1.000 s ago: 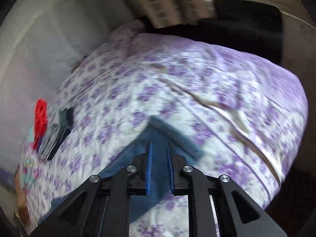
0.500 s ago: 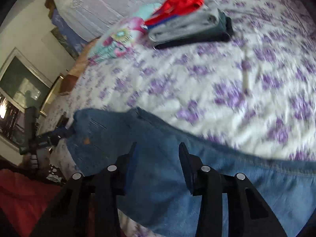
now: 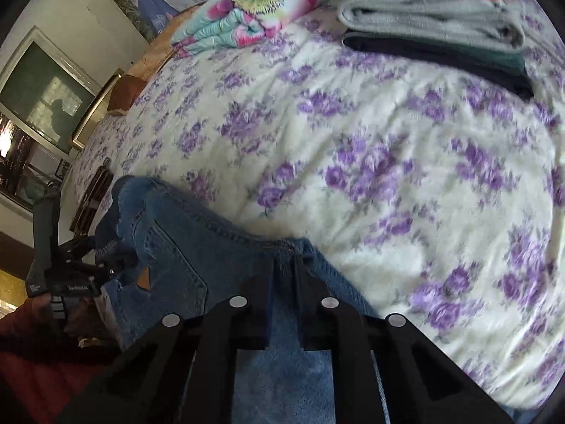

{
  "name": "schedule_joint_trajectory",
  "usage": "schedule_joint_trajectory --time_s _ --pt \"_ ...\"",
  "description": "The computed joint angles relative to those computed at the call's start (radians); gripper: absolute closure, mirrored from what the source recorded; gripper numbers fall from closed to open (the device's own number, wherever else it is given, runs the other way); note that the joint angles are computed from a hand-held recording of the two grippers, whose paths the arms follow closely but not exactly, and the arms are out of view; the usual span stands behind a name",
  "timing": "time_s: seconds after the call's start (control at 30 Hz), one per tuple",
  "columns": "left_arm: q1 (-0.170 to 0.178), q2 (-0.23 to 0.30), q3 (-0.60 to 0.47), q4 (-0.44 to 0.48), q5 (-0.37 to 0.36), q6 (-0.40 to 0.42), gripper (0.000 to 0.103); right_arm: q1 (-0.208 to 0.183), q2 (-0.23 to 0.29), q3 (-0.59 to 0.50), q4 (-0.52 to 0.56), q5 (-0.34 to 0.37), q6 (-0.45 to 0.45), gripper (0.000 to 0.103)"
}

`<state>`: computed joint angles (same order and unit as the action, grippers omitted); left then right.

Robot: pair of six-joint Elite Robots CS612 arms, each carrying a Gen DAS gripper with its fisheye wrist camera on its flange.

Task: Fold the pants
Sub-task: 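Lift the leg hems with the right tool and fold them over toward the waistband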

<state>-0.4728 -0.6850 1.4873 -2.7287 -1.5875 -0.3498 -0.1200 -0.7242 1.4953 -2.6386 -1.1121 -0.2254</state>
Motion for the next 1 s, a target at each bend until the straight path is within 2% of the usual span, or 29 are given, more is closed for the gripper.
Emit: schedule_joint_trajectory --time_s 0.07,0.13,0.23,0.3,0.4,0.47,0.53,0.57,0.6,0.63,0.67,0.73,0.8,0.83,0.87,0.9,0.93,1.0 --pt "-0.001 0.007 -0.006 -0.011 0.007 0.004 0.004 -0.001 0.029 -0.024 0.027 -0.01 0.011 0.093" --pt "-0.005 0.01 -0.003 -0.031 0.028 0.022 0.004 -0.014 0.041 -0.012 -0.027 0.036 0.052 0.092" --pt "-0.006 0.011 -0.004 -0.031 0.028 0.029 0.004 -0.026 0.022 0.022 -0.09 0.07 0.128 0.086" --pt "-0.004 0.007 -0.013 -0.002 0.023 0.029 0.004 -0.018 -0.012 0.067 -0.173 0.025 0.098 0.086" --pt "-0.005 -0.007 -0.004 0.009 0.034 0.011 0.004 -0.002 -0.064 0.135 -0.241 -0.003 -0.015 0.086" --pt "-0.004 -0.012 0.004 0.006 0.037 0.003 0.004 0.009 -0.07 0.146 -0.21 -0.008 -0.074 0.086" --pt "0.001 -0.008 0.001 0.013 0.013 -0.006 0.004 0.027 -0.042 0.112 -0.134 -0.094 -0.078 0.086" --pt "0.003 -0.005 0.001 0.009 0.007 -0.011 0.004 0.026 -0.017 0.097 -0.122 -0.094 -0.04 0.089" --pt "0.003 -0.003 0.0 0.006 0.007 -0.014 0.004 0.016 -0.009 0.099 -0.152 -0.051 0.0 0.09" --pt "0.002 -0.002 -0.003 0.014 0.009 -0.014 0.004 0.011 -0.011 0.098 -0.14 -0.04 0.028 0.094" --pt "0.001 -0.005 -0.004 0.023 0.011 -0.014 0.004 0.009 -0.022 0.105 -0.142 -0.033 0.038 0.094" --pt "-0.005 -0.022 0.008 0.009 0.046 -0.027 0.005 0.001 -0.051 0.147 -0.22 0.004 0.023 0.087" --pt "-0.01 -0.037 0.031 -0.064 0.062 -0.019 0.005 -0.004 -0.072 0.182 -0.258 0.016 -0.012 0.065" --pt "-0.014 -0.044 0.042 -0.109 0.077 -0.004 0.005 -0.005 -0.074 0.187 -0.229 -0.008 -0.021 0.046" --pt "-0.018 -0.046 0.045 -0.121 0.088 0.005 0.005 -0.002 -0.068 0.182 -0.179 -0.043 -0.024 0.043" --pt "-0.023 -0.043 0.037 -0.112 0.101 0.023 0.005 -0.005 -0.054 0.185 -0.171 -0.043 -0.023 0.044" --pt "-0.025 -0.036 0.024 -0.079 0.103 0.038 0.005 -0.013 -0.055 0.195 -0.205 -0.021 -0.018 0.045" --pt "-0.034 -0.003 -0.019 0.045 0.135 0.084 0.004 -0.02 -0.072 0.217 -0.245 -0.014 0.034 0.046"
